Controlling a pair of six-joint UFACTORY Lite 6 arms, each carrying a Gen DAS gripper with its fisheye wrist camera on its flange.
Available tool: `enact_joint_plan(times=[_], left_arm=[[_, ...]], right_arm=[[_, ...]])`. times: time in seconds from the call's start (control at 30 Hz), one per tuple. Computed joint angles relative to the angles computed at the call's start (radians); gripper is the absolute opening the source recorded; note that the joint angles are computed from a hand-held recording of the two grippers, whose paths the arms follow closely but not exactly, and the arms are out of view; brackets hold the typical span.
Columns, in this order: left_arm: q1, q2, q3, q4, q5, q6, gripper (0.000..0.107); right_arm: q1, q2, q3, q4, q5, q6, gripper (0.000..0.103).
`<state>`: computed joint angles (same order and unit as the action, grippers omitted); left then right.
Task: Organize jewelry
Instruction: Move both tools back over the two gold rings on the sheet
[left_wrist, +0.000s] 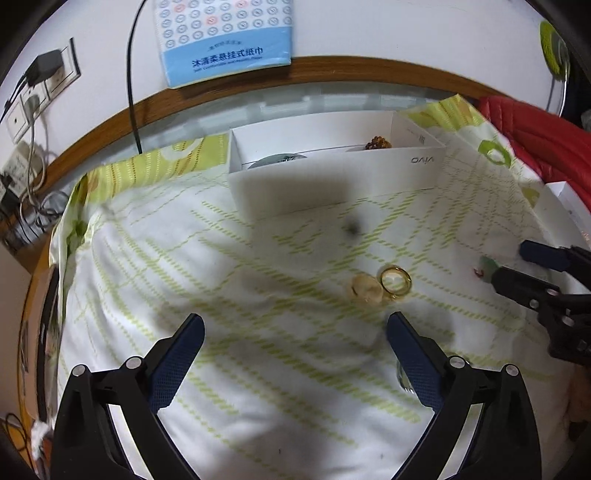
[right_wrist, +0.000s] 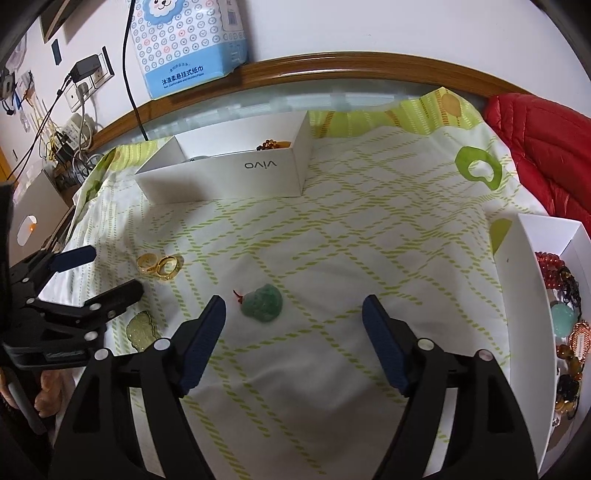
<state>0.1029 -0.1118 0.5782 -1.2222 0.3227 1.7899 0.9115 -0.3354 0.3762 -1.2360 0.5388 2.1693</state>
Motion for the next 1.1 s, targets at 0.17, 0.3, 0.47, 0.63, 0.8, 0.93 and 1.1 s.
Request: enact_joint_plan(times=[0.17,0.3,0.47,0.63,0.8,0.93,1.1], left_arm=[[-0.041,0.027,0.022,-0.028,-0.047,-0.004,0.100],[-0.016,0.094,0.084,-0.025,-0.095,-0.057,0.100],[0.109,0.218,0.221,0.144,-0.067,-0.305,0.100],[0.117,0.133,0.152,0.014,0.008,-0.112,0.098],[-0.015,-0.002,0.009,-0.152,-0.038,0.123,0.098],[-0.075,0.037,0.030,-0.123,-0.080,0.086,0.098],[-0.119,0.130,0.123,-0.054,-0.100,0.000,0.100]], right_arm=[[0.000,-0.001,-0.002,-0.001,-0.001,0.001,0.075],[0.002,-0.001,-0.003,-0.005,0.000,0.011,0.075],[0.006,0.006,0.003,-0.006,0.002,0.016,0.075],[0.007,0.006,0.003,-0.005,0.003,0.014,0.075],[0.006,0.006,0.003,-0.007,0.003,0.017,0.075],[0.008,0.008,0.003,-0.006,0.004,0.016,0.075],[-0.001,0.001,-0.004,-0.023,-0.008,0.031,0.075]])
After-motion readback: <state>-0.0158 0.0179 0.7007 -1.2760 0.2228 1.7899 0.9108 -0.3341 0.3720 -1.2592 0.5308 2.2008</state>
